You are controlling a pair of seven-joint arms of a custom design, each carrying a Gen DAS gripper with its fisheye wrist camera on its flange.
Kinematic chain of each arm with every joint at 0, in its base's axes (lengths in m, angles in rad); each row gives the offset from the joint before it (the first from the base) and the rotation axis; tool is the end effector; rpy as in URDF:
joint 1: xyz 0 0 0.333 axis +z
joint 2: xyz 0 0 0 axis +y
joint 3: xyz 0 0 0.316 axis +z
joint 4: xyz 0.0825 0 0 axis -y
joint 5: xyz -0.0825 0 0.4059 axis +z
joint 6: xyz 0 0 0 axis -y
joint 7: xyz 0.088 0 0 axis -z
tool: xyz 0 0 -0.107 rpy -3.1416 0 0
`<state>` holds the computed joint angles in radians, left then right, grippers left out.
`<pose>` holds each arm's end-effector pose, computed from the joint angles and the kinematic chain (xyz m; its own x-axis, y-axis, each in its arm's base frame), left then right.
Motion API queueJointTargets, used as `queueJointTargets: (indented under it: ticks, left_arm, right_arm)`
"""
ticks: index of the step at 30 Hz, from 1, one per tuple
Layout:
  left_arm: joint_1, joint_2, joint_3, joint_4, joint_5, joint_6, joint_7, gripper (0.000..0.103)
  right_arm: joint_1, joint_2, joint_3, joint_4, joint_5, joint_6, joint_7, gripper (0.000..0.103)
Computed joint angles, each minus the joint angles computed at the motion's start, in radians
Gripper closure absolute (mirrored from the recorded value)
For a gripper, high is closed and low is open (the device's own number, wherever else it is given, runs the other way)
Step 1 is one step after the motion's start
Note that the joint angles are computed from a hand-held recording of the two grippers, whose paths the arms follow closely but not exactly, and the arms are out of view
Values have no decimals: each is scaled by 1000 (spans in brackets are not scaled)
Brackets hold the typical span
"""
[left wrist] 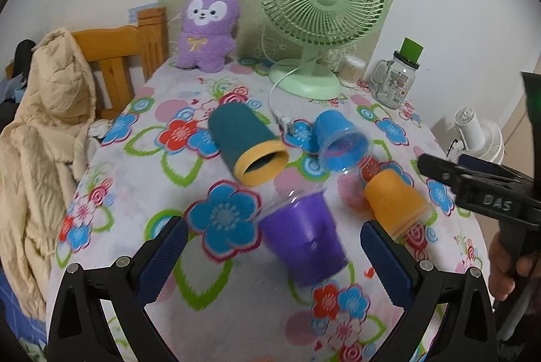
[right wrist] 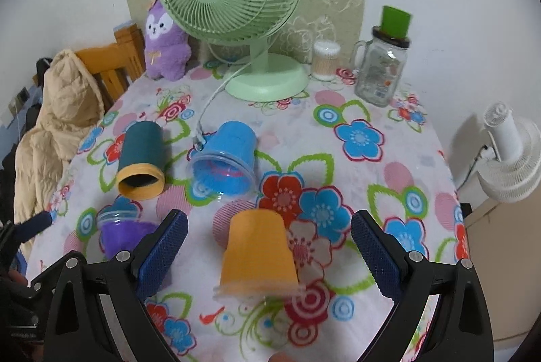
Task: Flip cup upside down
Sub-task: 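Reach the right gripper to the orange cup and close on it, then lift the orange cup with the right gripper toward the left gripper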
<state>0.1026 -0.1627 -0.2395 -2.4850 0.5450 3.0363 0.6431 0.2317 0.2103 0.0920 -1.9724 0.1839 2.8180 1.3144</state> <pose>0.5023 -0.1104 0.4061 0.1875 -0.9665 0.1755 -0.7211 -0.2567 -0.6435 0.6296 0.1984 0.4250 0.4096 -0.9121 -0.0166 -0.7328 -0.3181 -0.6015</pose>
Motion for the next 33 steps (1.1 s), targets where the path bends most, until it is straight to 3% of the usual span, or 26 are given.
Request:
queueJointTargets:
  ticks: [5, 9, 17, 19, 20, 21, 22, 27, 33]
  left_arm:
    - [-25, 70, 17, 71, 5, -9, 22, 0]
    - [-79, 126, 58, 111, -70, -26, 96, 0]
    - [-137, 161, 94, 128, -89, -33, 110, 0]
    - [-143, 162, 99, 130, -93, -35, 113, 0]
    - [-145, 160, 100, 128, -96, -36, 114, 0]
    - [-146, 155, 102, 125, -87, -36, 106, 0]
    - [-145, 150, 102, 124, -69, -38, 90, 0]
    - [-125, 106, 91, 99, 21, -46, 4, 0]
    - [-55, 17, 42, 27, 152, -33, -164, 0]
  right_arm:
    - [1, 84, -12, 85, -35, -93, 22, 5]
    - [0, 131, -20, 125, -57, -144, 37, 5]
    - [-35, 143, 15, 111, 11, -150, -33, 5]
    - [-40, 143, 25, 108, 29, -149, -61, 10]
    - [-42, 142, 30, 105, 39, -149, -80, 24]
    - [-42, 142, 31, 107, 42, -160, -92, 36]
    - [-37, 141, 28, 108, 42, -168, -91, 39]
    - [-33, 98, 31, 56, 67, -125, -117, 39]
    - [-27, -21, 44, -75, 128, -39, -173, 39]
